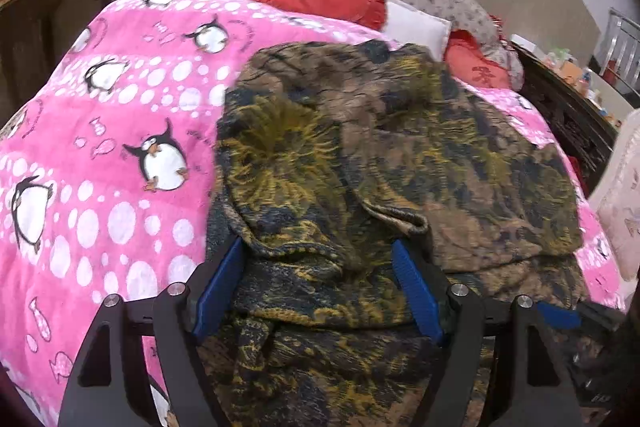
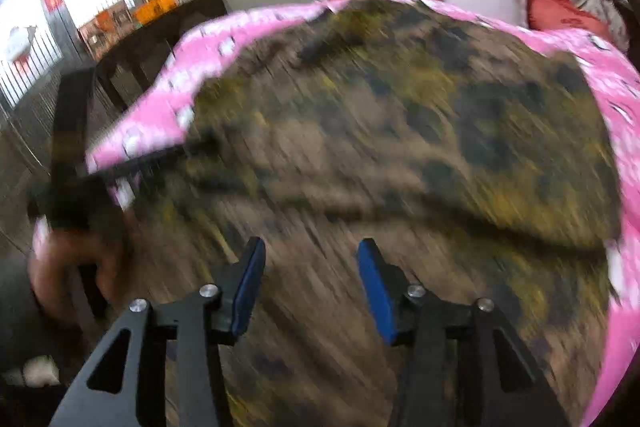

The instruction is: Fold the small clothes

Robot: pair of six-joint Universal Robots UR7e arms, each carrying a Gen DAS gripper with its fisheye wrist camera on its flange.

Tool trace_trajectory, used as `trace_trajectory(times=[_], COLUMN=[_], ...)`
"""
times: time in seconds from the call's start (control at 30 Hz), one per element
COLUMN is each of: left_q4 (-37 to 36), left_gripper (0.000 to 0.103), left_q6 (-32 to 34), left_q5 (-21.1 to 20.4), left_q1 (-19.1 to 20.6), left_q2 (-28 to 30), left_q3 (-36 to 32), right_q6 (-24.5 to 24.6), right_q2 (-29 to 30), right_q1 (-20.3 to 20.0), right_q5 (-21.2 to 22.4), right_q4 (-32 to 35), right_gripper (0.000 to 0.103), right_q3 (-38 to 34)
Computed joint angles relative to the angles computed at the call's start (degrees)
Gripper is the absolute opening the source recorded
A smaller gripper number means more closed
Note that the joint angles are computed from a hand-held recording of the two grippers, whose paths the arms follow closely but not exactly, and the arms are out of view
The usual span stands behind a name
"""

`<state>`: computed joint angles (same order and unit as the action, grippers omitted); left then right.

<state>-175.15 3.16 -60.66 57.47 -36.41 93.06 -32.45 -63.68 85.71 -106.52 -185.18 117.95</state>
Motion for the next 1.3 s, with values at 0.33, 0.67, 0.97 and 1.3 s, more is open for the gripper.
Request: trace_trajectory(times=[0.33,0.67,0.97,1.3], left_q4=[2.03,18.88,16.43,11.97], left_gripper=[0.055,0.054,0.05,0.024], left_q6=[2.03,-8.28,-11.8,-8.19], left_q5=[0.36,-14.31,-24.07,-21.67], left_q1=[-1.66,3.09,4.49,2.81], left_q2=[0.28,3.29,2.51,4.89], left_q3=[-2.53,-13.28,-11.42,-13.14], right_q6=[-3.07,-1.54,-1.41,-1.2], right_q2=[2.02,1.24,1.41,1.39], right_q1=[0.24,-0.78,-0.8,-0.86], right_q5=[-2.18,0.19,0.17,0.3], right_q4=[-9.14,-7.77,-7.77,-7.6], right_gripper=[0.056,0.056,0.056,0.056], right_q3=[2.16,2.1,1.89,1.82])
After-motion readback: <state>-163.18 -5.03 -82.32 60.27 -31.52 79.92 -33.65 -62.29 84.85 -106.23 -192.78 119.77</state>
